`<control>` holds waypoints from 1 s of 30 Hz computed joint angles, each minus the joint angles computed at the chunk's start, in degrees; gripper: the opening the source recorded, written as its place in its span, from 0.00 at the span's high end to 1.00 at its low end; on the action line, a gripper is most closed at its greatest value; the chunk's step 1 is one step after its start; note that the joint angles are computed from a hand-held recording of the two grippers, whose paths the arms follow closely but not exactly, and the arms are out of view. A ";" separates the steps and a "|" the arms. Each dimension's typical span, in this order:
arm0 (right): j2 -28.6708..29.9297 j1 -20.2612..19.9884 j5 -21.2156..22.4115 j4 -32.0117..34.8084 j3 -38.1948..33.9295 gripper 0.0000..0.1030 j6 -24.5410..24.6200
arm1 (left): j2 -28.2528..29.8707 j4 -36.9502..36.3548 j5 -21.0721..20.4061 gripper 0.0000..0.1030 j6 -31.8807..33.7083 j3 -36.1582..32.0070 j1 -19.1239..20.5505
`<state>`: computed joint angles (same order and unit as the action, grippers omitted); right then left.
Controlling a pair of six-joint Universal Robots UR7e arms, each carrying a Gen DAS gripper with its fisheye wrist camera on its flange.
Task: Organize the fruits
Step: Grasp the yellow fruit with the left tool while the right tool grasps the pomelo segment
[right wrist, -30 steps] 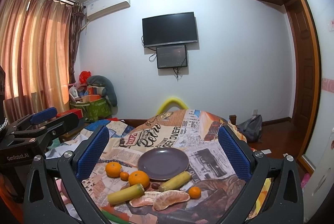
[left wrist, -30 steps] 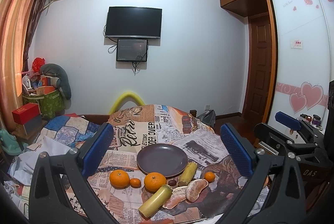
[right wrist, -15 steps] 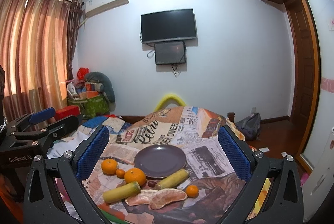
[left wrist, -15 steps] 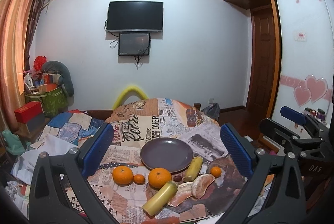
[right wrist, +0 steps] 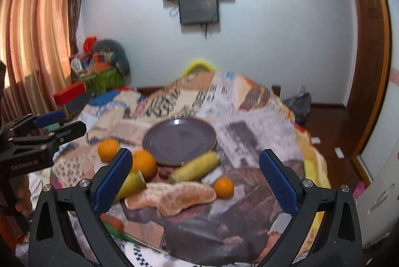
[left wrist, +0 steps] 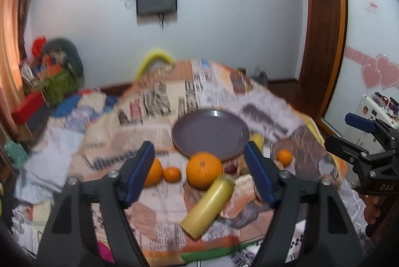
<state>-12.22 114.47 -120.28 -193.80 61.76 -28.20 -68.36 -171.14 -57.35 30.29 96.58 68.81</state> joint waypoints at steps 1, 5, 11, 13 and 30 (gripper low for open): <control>0.00 -0.30 -0.08 1.95 -0.20 0.06 1.00 | 0.47 2.17 -0.33 0.37 -1.07 -0.84 0.70; 0.24 -1.30 -0.06 8.36 -1.05 0.10 4.61 | 2.30 7.88 -1.00 0.45 -4.00 -2.90 2.88; 1.51 -2.61 -0.14 18.44 -3.84 0.10 10.90 | 3.89 15.95 -1.97 0.47 -7.53 -4.78 4.78; 2.07 -3.02 0.20 21.35 -5.07 0.10 13.20 | 4.29 18.26 -2.85 0.47 -8.29 -5.35 5.22; 5.08 -4.73 1.97 30.90 -11.52 0.15 20.33 | 7.86 24.13 -4.50 0.47 -8.59 -9.00 7.51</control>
<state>-7.14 109.75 -118.31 -162.89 50.24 -7.87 -60.50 -147.01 -61.85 21.70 87.58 76.31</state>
